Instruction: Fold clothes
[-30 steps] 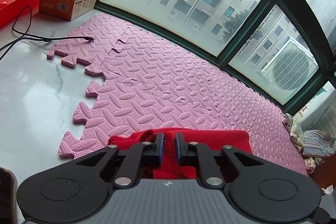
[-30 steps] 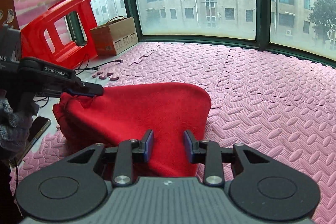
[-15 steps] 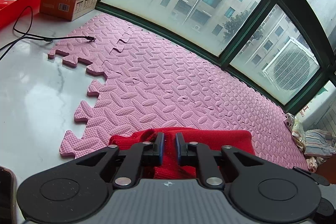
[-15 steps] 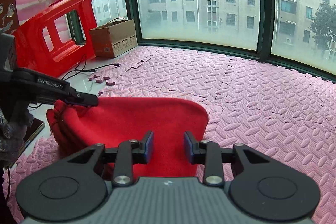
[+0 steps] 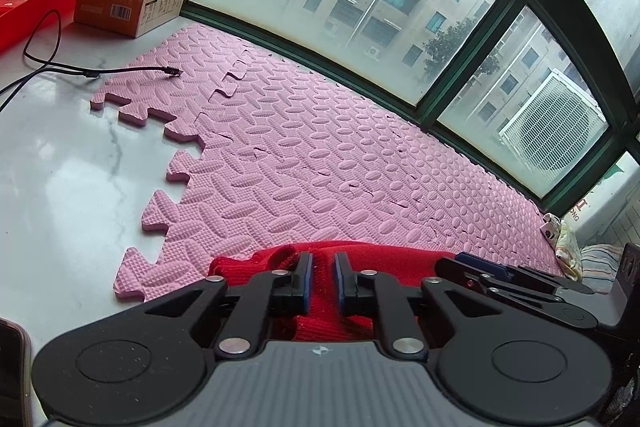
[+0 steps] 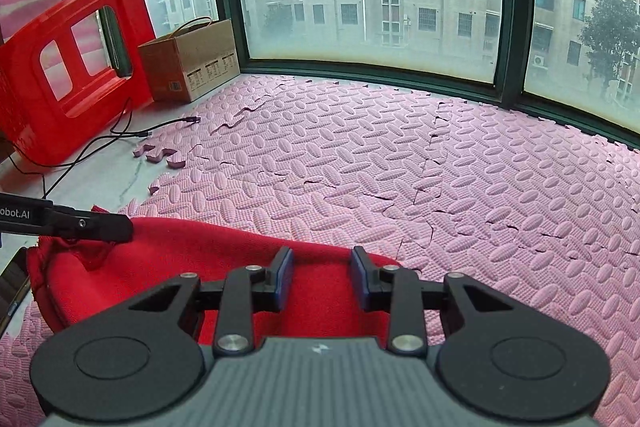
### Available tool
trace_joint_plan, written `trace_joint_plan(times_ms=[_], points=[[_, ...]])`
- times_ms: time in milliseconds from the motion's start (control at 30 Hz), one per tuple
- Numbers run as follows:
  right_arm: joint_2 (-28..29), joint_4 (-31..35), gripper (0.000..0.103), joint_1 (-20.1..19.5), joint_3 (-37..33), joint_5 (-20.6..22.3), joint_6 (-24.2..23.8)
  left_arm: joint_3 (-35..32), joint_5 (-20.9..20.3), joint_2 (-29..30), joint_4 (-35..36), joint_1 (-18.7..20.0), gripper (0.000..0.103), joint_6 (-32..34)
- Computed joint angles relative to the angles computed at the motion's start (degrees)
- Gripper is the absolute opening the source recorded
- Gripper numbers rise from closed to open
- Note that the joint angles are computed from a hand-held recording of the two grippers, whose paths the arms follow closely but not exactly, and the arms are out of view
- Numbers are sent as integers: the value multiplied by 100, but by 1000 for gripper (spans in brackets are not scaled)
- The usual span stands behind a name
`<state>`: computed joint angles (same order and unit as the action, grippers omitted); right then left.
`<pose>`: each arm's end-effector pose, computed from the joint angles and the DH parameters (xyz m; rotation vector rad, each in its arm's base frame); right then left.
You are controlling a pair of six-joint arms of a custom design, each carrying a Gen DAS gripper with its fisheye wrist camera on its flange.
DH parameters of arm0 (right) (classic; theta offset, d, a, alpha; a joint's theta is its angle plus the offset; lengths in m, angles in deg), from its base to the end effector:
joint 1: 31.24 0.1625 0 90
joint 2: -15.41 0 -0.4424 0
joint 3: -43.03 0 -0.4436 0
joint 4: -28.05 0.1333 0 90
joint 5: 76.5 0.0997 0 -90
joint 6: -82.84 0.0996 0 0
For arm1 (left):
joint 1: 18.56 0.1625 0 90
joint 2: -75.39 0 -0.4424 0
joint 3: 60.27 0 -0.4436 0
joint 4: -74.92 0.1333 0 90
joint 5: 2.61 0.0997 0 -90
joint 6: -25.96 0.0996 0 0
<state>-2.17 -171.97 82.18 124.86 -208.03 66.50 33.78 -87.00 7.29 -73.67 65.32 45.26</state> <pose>0.3548 -0.6499 -0.0840 0.4327 -2.2708 1.0151 0.0675 -0.7126 0.3492 0.5911 2.8077 -0.8184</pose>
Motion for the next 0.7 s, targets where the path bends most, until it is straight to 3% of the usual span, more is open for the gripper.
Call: trace_joint_plan(times_ms=[367,700], points=[[-345,-113,32,237,643,133,-89,31,49,-12,-34,-16,14,-42],[-345,-588,32,449,1118,-109,33,64,59,-24,-82,-18,14,-40]])
